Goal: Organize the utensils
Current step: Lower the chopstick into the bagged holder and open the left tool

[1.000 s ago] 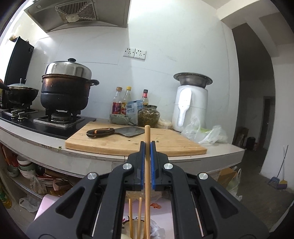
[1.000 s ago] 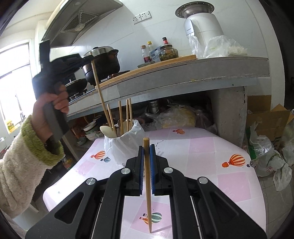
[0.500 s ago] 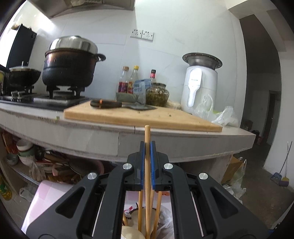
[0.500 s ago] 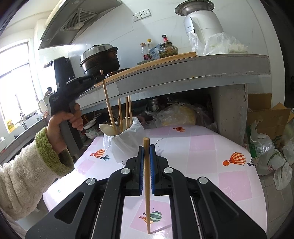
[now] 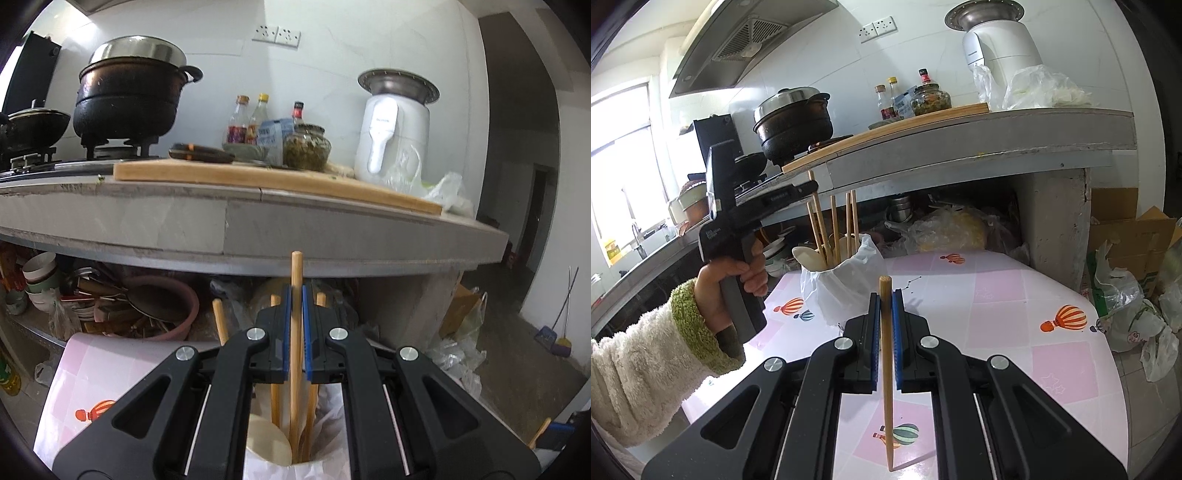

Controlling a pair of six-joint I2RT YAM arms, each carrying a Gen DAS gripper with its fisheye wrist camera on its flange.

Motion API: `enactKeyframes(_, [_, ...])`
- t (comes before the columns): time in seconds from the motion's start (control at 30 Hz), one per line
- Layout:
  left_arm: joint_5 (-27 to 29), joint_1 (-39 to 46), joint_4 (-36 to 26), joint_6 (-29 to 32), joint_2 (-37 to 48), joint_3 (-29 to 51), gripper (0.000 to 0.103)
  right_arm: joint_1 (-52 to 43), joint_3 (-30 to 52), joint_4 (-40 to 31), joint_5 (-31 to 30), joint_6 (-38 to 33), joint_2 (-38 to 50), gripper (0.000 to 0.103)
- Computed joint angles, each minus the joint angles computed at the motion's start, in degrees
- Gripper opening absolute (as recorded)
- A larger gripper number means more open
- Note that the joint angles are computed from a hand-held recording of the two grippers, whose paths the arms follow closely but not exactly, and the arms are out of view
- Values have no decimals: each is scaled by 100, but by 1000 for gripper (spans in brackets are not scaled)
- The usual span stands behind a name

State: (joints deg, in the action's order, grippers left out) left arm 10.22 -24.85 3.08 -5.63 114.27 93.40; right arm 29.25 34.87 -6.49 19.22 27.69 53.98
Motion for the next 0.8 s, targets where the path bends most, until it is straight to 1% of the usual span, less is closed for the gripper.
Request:
enactKeyframes(0.3, [-104,-153,-441,255,274,196,5,-11,-4,-17,-17,18,-20,7])
enactKeyframes(0.4, [-102,-187,-418,276,301,183,5,-33,-1,-31,-32,25,-30,7])
enactKeyframes(0.57, [244,-181,-580,267,322,295,6,-72,-5,-39,-71,17,-40,7])
enactKeyframes(0.6, [367,-169,-611,270,312,293,7,-68,-7,-36,-69,17,-41,7])
enactKeyframes(0.67, [452,-158,-603,268,238,195,18,-64,-6,-34,-63,16,-39,7])
enactKeyframes(0.7, [486,-148,-588,251,191,138,28,-59,0,-41,-59,11,-34,7])
enactKeyframes(0.73, [548,-126,-547,212,122,53,35,-57,8,-45,-55,9,-24,7])
enactKeyframes(0.77, [598,-104,-487,175,35,-54,38,-65,16,-47,-62,1,-15,7])
enactKeyframes(0.8, [624,-84,-415,152,-69,-185,44,-72,25,-43,-65,-15,-3,7])
